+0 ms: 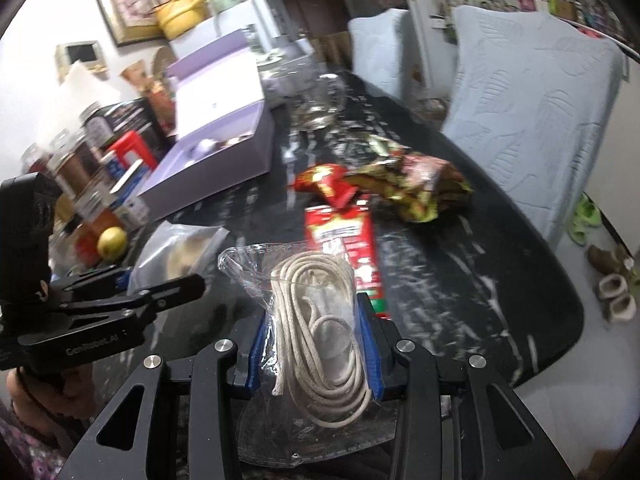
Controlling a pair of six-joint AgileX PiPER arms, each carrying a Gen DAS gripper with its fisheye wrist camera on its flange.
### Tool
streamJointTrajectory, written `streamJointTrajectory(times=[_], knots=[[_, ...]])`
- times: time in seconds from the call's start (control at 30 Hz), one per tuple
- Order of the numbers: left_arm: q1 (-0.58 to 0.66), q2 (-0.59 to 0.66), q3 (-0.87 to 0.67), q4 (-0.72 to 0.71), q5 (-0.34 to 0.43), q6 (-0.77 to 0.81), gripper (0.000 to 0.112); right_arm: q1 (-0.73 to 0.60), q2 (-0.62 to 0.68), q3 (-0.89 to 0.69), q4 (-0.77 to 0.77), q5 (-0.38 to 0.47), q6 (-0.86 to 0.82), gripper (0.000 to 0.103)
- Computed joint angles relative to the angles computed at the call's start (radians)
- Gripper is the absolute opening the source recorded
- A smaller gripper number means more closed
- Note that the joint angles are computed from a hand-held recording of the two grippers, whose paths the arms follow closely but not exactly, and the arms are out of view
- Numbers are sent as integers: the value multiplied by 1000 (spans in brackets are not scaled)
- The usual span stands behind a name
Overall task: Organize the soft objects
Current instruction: 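Lift the cord bag and clear plastic bag toward the lavender box with both tools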
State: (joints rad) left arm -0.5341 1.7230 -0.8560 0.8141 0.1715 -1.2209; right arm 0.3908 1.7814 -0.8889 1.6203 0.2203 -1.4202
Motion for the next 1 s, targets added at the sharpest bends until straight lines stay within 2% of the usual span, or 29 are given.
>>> streamJointTrajectory(times=[0.13,0.23,0.43,0.73,1.0], knots=[[-9,-57,66,243,19,-284,44,29,2,-9,22,41,-49,39],[-11,-98,109,370,39,-433,44,60,12,-32,2,69,-52,39],[9,-175,170,503,66,-586,44,115,35,-93,-74,114,-14,39],[81,-238,183,554,56,-609,44,175,76,-243,-241,142,105,39],[160,-259,129,529,24,-516,44,187,121,-394,-362,168,199,39]])
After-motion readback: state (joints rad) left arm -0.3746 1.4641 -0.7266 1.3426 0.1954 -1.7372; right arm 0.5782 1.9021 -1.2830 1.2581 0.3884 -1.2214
